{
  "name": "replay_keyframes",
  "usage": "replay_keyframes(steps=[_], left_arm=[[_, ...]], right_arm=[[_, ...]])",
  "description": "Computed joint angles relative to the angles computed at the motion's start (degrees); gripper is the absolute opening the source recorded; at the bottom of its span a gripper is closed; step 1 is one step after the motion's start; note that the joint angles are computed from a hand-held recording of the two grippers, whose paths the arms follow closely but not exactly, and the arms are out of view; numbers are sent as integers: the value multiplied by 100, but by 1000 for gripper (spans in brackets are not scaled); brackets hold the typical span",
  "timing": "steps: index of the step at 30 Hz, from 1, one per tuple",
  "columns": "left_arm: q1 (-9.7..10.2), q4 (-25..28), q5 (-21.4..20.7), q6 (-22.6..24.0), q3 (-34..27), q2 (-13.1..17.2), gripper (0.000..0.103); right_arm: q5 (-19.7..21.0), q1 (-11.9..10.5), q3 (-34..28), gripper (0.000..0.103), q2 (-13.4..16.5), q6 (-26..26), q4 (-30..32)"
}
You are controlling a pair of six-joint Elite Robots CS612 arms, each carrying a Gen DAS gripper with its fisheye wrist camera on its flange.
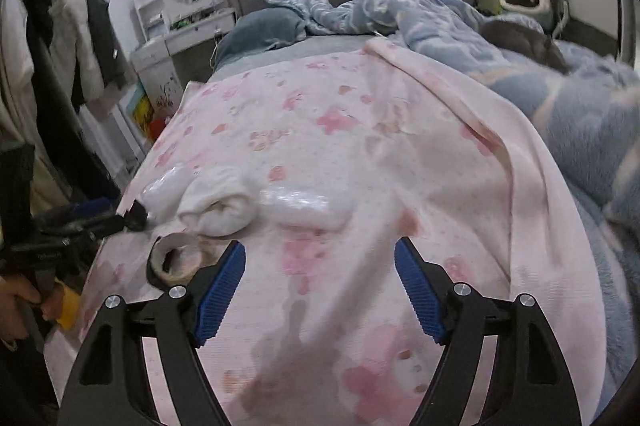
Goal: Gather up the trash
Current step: 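Move both grippers back over the bed toward the remaining trash, then grasp the black curved piece with the left gripper while the right gripper grasps the bubble-wrap roll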
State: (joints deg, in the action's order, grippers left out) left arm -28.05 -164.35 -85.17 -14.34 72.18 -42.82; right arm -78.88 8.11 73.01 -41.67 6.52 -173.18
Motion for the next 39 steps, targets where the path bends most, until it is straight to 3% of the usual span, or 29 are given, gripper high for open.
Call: replay_keyframes(steps=[3,6,10,11,16,20,28,34,39], left_arm=[[-25,175,151,-48,-162,114,90],[-66,427,290,120,-290,207,77],[-80,408,343,210,-339,274,74],[-80,402,360,227,-352,290,74],[-114,267,518,262,-343,333,74],[-102,97,472,143,-299,347,74],[-127,146,567,117,-334,367,74],[-188,184,856,164,-360,389,74],[-211,155,959,217,-342,378,71]], right_arm=[[168,-79,4,78,10,-59,-24],[351,-125,-47,78,50,-287,-83],[644,-136,-248,78,133,-926,67],[737,-127,-407,78,180,-1318,381],[510,-49,-793,78,403,-2382,570],[695,-26,-1031,66,537,-2896,866],[777,-30,-1200,49,650,-3002,997],[753,-57,-952,41,598,-2767,357],[1161,-187,-742,41,552,-2261,-318]])
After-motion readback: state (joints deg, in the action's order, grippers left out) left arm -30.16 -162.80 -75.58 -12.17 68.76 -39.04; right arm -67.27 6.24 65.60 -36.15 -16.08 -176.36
